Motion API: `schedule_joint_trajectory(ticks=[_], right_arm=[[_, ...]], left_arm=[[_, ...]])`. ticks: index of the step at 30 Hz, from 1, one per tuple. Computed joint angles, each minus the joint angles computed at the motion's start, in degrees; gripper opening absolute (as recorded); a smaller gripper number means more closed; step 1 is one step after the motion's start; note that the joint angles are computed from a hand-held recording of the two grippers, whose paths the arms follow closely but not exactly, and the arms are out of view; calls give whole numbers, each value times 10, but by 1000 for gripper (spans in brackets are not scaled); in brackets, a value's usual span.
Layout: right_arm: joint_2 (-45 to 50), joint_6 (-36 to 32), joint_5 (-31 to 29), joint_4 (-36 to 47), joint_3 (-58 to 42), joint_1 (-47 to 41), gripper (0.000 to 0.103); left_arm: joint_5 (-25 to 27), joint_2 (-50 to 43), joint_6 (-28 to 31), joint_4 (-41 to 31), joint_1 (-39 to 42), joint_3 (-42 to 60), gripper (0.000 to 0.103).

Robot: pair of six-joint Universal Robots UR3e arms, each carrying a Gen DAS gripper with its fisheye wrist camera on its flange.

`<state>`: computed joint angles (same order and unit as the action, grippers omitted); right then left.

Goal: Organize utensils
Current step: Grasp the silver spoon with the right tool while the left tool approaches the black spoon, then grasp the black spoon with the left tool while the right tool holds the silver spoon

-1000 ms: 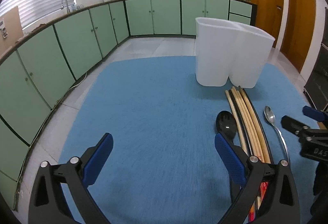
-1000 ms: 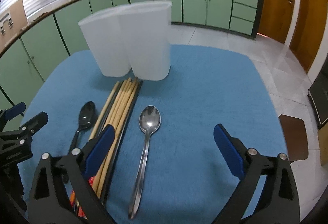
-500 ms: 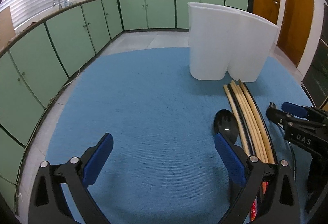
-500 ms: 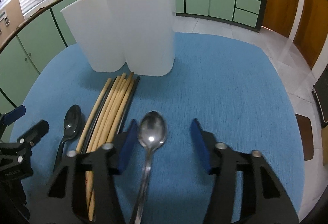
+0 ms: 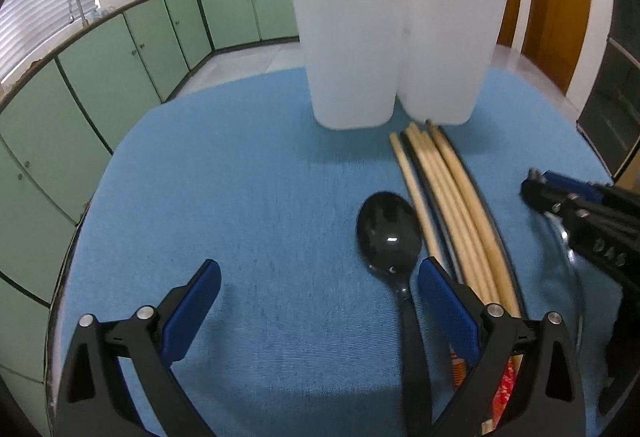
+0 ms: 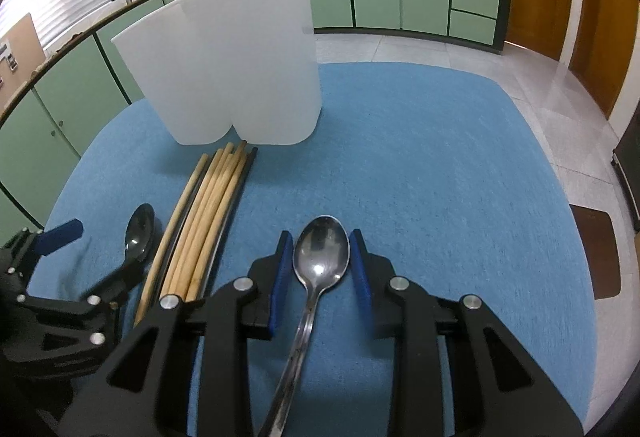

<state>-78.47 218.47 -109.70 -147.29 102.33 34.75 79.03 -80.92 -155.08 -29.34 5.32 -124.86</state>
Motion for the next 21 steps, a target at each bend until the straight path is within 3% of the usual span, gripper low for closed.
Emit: schedule_joint_trajectory(ticks=[10, 18, 21], right_arm=[[14, 6, -10, 2, -9, 9, 28], [23, -5, -16, 32, -34, 13, 30], [19, -6, -2, 38, -38, 2, 37]], left_arm=[[8, -30, -10, 18, 10, 15, 98], [-67, -17, 11, -54, 55, 49, 97], [-73, -20, 0, -65, 55, 61, 97]])
